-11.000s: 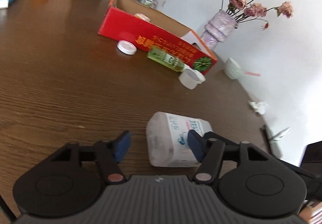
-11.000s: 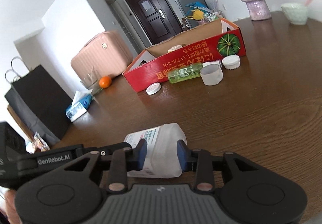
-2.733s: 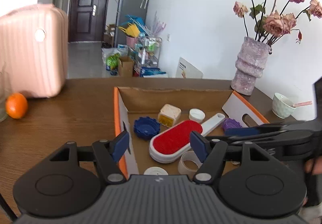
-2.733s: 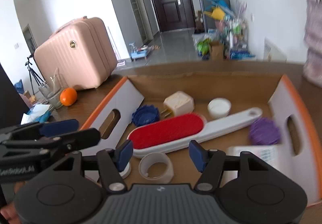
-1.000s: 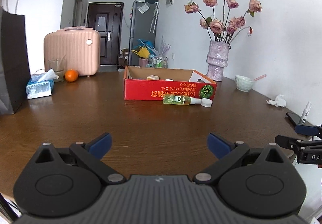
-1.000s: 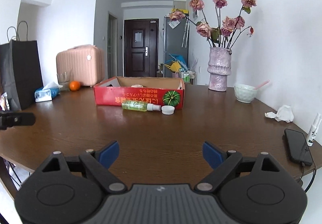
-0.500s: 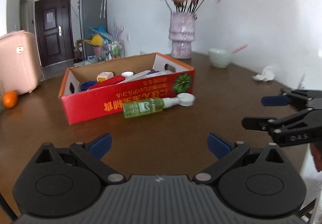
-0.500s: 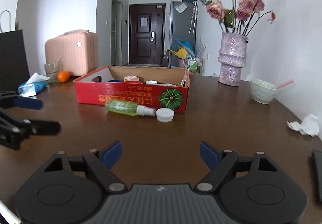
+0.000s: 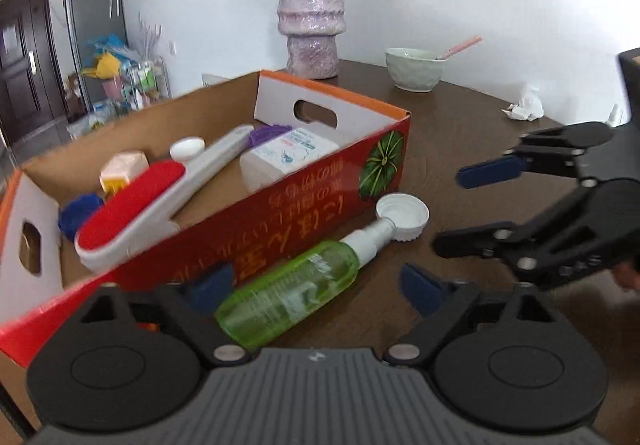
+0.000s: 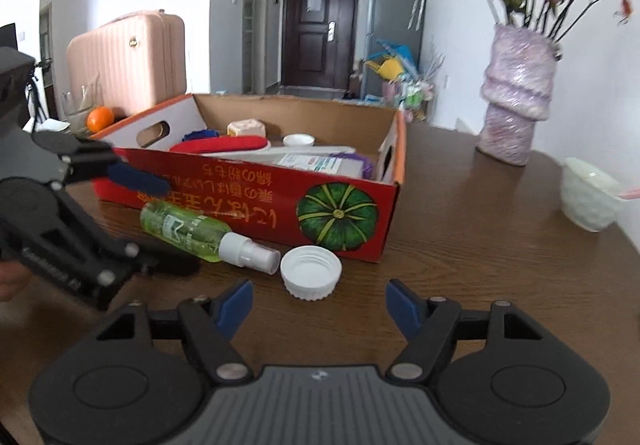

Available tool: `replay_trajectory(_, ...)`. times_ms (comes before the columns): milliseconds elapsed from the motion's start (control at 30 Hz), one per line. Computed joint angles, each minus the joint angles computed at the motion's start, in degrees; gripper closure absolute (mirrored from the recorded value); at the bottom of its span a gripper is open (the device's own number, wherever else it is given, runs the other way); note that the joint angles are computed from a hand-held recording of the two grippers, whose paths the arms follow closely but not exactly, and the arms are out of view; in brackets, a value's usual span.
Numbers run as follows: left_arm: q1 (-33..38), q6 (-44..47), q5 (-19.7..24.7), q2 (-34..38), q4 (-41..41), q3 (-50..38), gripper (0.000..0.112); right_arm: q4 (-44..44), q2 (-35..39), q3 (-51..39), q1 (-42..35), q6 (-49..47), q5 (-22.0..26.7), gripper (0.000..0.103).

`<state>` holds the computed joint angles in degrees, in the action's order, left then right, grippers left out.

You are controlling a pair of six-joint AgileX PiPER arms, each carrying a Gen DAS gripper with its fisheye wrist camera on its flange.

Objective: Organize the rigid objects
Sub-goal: 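Grasp the green spray bottle with the left tool while the right tool grasps the white bottle cap, then carry the spray bottle and bottle cap into the red box and release both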

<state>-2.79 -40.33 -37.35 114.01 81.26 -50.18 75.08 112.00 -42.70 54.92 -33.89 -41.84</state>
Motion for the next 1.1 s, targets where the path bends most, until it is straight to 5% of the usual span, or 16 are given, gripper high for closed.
replay_trajectory(100, 0.82, -8.25, 1.89, 0.24, 6.28, -0.78, 0.043, -3.64, 0.91, -0.66, -2.36, 1.44, 1.69, 0.032)
replay_trajectory(200, 1.19, -1.14, 0.42, 1.56, -0.91, 0.81, 0.043, -10.60, 1.89, -1.21, -5.55, 5.89, 4.05, 0.035)
replay_trajectory(333, 1.24, 2.39, -2.08, 1.20, -3.33, 3.02, 0.081, -10.22, 4.11, -3.97, -7.71, 5.05, 6.02, 0.064)
replay_trajectory(533, 2.75, 11.89, -3.80, -2.86, -12.56, 12.27, 0.082, -11.15, 3.76, -2.62, -6.28, 8.24, 4.08, 0.064)
replay_trajectory(733, 12.28, 19.76, -10.71, -15.00, -20.14, 29.79, 0.082, -3.48, -0.41, 3.80, 4.95, 13.20, -3.34, 0.064)
replay_trajectory(933, 28.72, 15.29, -16.11, -31.77, -10.69, 43.62, 0.082, 13.31, -3.20, 6.02, 24.39, 12.90, -13.35, 0.064)
replay_trajectory(1100, 48.02, 1.07, -23.94, -47.20, 11.41, 47.43, 0.082, 24.22, -4.52, 4.53, 37.14, 11.41, -20.30, 0.064)
